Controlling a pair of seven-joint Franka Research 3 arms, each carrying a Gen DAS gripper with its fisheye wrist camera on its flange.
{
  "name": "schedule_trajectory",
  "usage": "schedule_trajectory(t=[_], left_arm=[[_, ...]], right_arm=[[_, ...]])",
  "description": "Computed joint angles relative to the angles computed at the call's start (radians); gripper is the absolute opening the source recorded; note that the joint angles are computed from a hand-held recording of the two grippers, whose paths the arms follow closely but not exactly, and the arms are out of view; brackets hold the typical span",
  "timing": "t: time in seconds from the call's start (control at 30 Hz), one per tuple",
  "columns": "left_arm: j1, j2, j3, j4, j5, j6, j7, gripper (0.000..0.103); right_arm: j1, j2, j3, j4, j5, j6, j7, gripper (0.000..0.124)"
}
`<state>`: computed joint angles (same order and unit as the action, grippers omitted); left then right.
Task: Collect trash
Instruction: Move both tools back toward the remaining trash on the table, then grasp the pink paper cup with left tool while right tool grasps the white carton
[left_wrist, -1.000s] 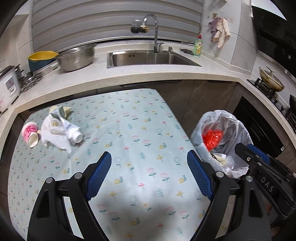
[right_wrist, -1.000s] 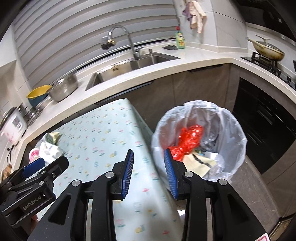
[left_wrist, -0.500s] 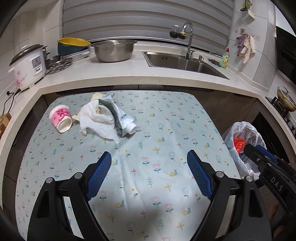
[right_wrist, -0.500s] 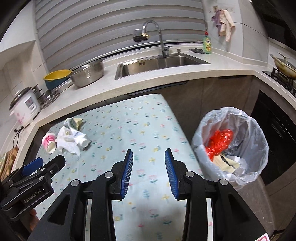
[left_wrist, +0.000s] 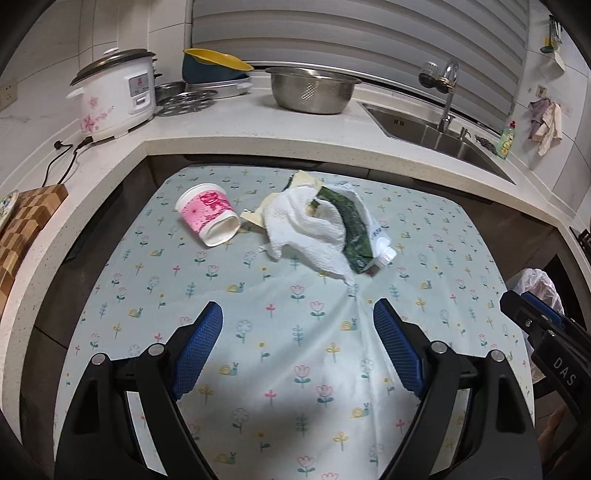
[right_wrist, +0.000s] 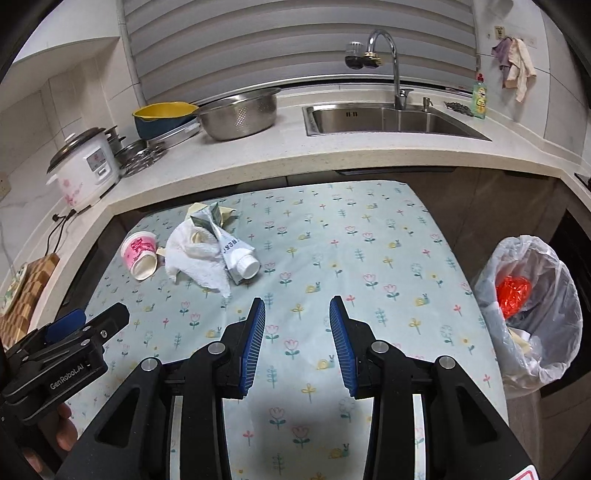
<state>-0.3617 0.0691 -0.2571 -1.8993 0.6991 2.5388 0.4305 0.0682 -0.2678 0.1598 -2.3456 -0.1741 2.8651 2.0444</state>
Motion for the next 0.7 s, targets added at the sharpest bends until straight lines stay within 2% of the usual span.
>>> schedule_trajectory(t=[0.2,0.47,0.57,0.63,0.7], left_arm=[[0.044,-0.013,0.025,-0.035,-0.033,0.013,0.011,0.08],[0.102,0.05,0.06,0.018,-0.098,0.013,0.071,0.08],[0.122,0.099,0.072,0.069,-0.146,0.016,0.108,0.082],[0.133,0.132,0.078,0.103,-0.18,0.022,0.136,0.09],[0.136,0.172,0.089,0.148,-0.198,0.017,0.142,0.091]], right_arm=[[0.03,0.115,0.007,0.106,-0.048,-0.017,0.014,0.036],[0.135,0.316,-0.071,0.31,-0.072,-0.049,-0.025,0.036],[0.17,0.396,-0.098,0.402,-0.042,-0.062,-0.071,0.036],[0.189,0.445,-0.115,0.46,-0.015,-0.07,-0.106,0.036],[0.212,0.496,-0.135,0.522,-0.003,-0.082,-0.129,0.036]])
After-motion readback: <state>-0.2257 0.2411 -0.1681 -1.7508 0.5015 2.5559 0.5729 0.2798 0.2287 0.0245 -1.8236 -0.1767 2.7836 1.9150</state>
